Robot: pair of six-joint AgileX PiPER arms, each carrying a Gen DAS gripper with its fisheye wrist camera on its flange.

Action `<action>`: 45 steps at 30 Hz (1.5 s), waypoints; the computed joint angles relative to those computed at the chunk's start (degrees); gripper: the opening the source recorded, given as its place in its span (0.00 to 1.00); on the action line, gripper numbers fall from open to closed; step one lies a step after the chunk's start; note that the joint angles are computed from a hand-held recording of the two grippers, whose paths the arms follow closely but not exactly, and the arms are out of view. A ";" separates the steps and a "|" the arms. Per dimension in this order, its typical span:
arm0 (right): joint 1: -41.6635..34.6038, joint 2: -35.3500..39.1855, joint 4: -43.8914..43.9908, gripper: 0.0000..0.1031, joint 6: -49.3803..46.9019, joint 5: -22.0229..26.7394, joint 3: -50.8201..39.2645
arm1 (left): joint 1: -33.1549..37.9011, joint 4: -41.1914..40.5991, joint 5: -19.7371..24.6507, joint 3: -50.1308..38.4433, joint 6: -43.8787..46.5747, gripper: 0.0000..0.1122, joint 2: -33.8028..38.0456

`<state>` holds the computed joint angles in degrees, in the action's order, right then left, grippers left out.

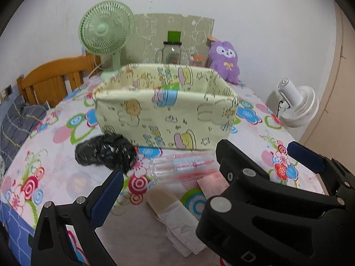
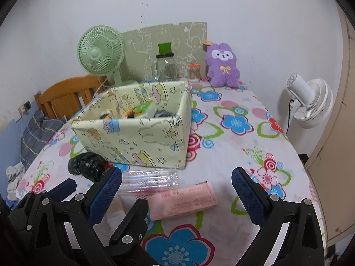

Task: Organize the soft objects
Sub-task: 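Lower the left tool onto the white rolled cloth and close on it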

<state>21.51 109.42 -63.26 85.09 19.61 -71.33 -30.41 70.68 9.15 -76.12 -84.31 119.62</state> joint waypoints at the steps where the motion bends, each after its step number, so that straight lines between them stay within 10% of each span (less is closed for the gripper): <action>1: -0.18 0.37 0.07 0.98 0.11 -0.23 0.10 | -0.05 -1.33 0.02 -0.22 1.27 0.91 0.42; 17: -1.57 4.93 5.87 0.98 -4.41 -1.92 -0.46 | 0.64 -29.58 0.56 -4.08 27.98 0.78 6.12; 31: -1.10 6.91 12.49 0.98 -10.28 -0.24 -2.33 | -0.74 -4.32 4.53 -2.04 3.08 0.55 5.84; 45: -0.52 6.37 12.99 0.98 -10.28 0.04 -1.95 | -0.29 -2.63 3.91 -1.47 1.11 0.20 5.24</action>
<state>20.99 115.79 -50.27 74.81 19.64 -73.27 -30.69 68.05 13.06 -77.59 -83.19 124.86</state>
